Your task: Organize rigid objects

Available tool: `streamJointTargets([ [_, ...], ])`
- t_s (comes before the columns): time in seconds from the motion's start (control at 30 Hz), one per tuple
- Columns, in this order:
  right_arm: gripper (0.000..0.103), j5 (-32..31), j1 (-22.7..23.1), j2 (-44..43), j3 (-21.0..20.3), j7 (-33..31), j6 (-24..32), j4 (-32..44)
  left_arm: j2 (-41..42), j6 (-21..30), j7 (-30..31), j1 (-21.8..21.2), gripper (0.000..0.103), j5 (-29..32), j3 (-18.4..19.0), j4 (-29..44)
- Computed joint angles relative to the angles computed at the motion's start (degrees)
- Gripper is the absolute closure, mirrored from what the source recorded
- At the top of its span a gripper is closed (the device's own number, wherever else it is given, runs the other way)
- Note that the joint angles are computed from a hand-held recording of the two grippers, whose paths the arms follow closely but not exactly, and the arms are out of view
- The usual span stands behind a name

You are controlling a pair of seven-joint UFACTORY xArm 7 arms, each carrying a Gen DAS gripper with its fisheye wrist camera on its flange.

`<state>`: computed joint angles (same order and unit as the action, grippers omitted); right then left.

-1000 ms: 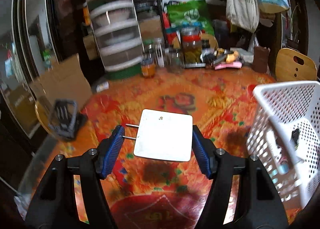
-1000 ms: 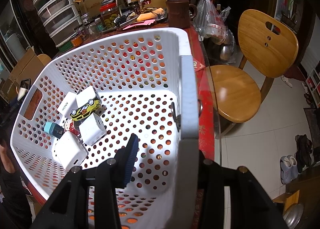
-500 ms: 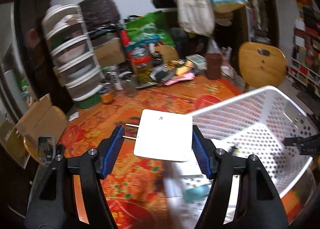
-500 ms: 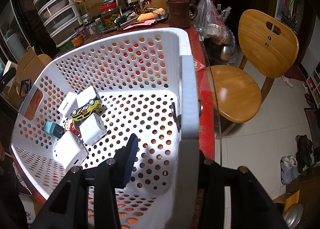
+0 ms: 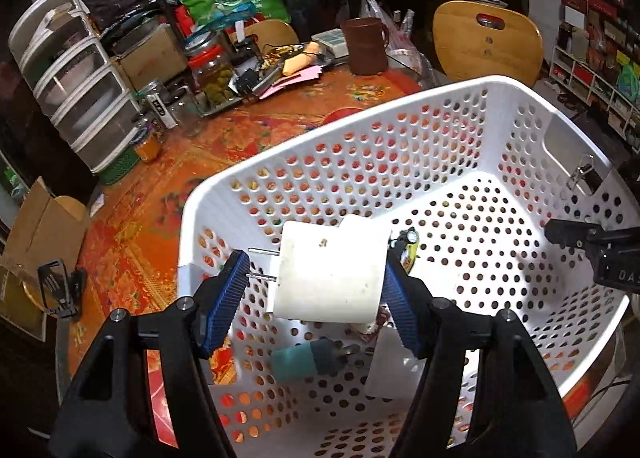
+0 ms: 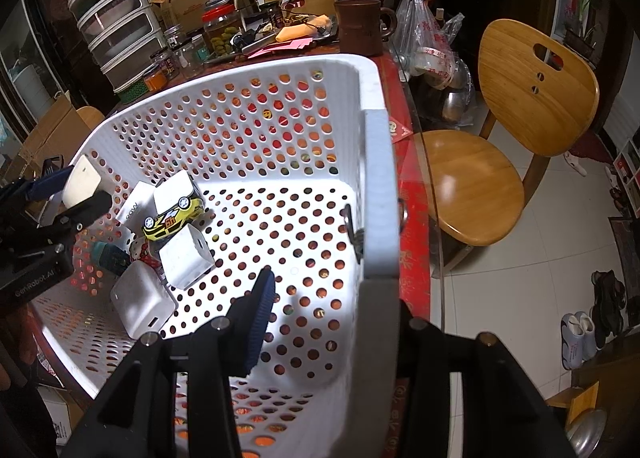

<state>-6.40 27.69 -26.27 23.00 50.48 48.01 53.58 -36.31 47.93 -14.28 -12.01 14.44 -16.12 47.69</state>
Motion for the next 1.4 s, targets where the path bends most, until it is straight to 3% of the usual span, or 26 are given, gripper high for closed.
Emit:
streamJointTargets([
  [0.1, 0.057, 0.1, 0.1, 0.1, 0.0, -0.1, -0.2, 0.0, 0.3, 0.2, 1.0, -0.4, 0.036, -0.4, 0.7, 0.2],
  [0.23, 0.056, 0.1, 0.1, 0.0, 0.0, 0.0, -0.4, -0.1, -1.4, -1.6, 2.0, -0.5, 0.004, 0.4, 0.5, -1.0],
  [0.5, 0.056, 0.3, 0.2, 0.1, -0.1, 0.0, -0.2, 0.0, -7.0, -4.0, 5.2, -2.2, 0.001, -2.3, 2.2, -4.6],
  [0.53, 0.052, 0.5, 0.3, 0.2, -0.2, -0.1, -0.1, 0.1, -8.7, -4.7, 5.7, -2.4, 0.001, -3.1, 3.1, -5.6],
  [0.6, 0.026, 0.3, -0.1, 0.5, 0.2, 0.9, 1.0, 0.8, -11.4, -5.8, 6.3, -2.1, 0.001, -4.0, 3.7, -6.9],
  [0.63, 0.006, -1.0, -0.6, 0.6, 0.8, 1.5, 1.9, 1.2, -13.5, -6.5, 6.6, -2.0, 0.001, -4.5, 4.4, -7.9],
  [0.67, 0.001, -3.2, -1.5, 0.3, 2.2, 3.2, 2.7, 1.6, -15.6, -6.9, 6.9, -1.7, 0.001, -5.0, 4.9, -8.9],
  [0.87, 0.0, -13.4, -4.5, -9.5, 10.8, 15.9, 5.1, 0.6, -32.8, -5.4, 10.2, -0.9, 0.001, -9.3, 10.4, -14.9],
  [1.03, 0.0, -13.9, -6.3, -16.7, 20.4, 23.5, 9.2, 3.2, -48.3, 4.9, 13.5, -0.1, 0.001, -13.8, 14.7, -16.3],
  [1.17, 0.0, -11.9, -10.6, -18.9, 31.1, 26.6, 16.1, 10.2, -61.1, 15.7, 15.6, 2.3, 0.001, -15.5, 17.1, -14.7],
  [1.23, 0.0, -10.1, -13.6, -19.7, 35.6, 26.7, 19.5, 14.5, -65.5, 21.0, 16.4, 3.9, 0.001, -15.6, 17.7, -13.0],
  [1.4, 0.0, -5.9, -20.0, -23.4, 42.5, 26.2, 25.4, 24.9, -71.5, 33.6, 17.2, 5.8, 0.001, -17.8, 18.1, -8.2],
])
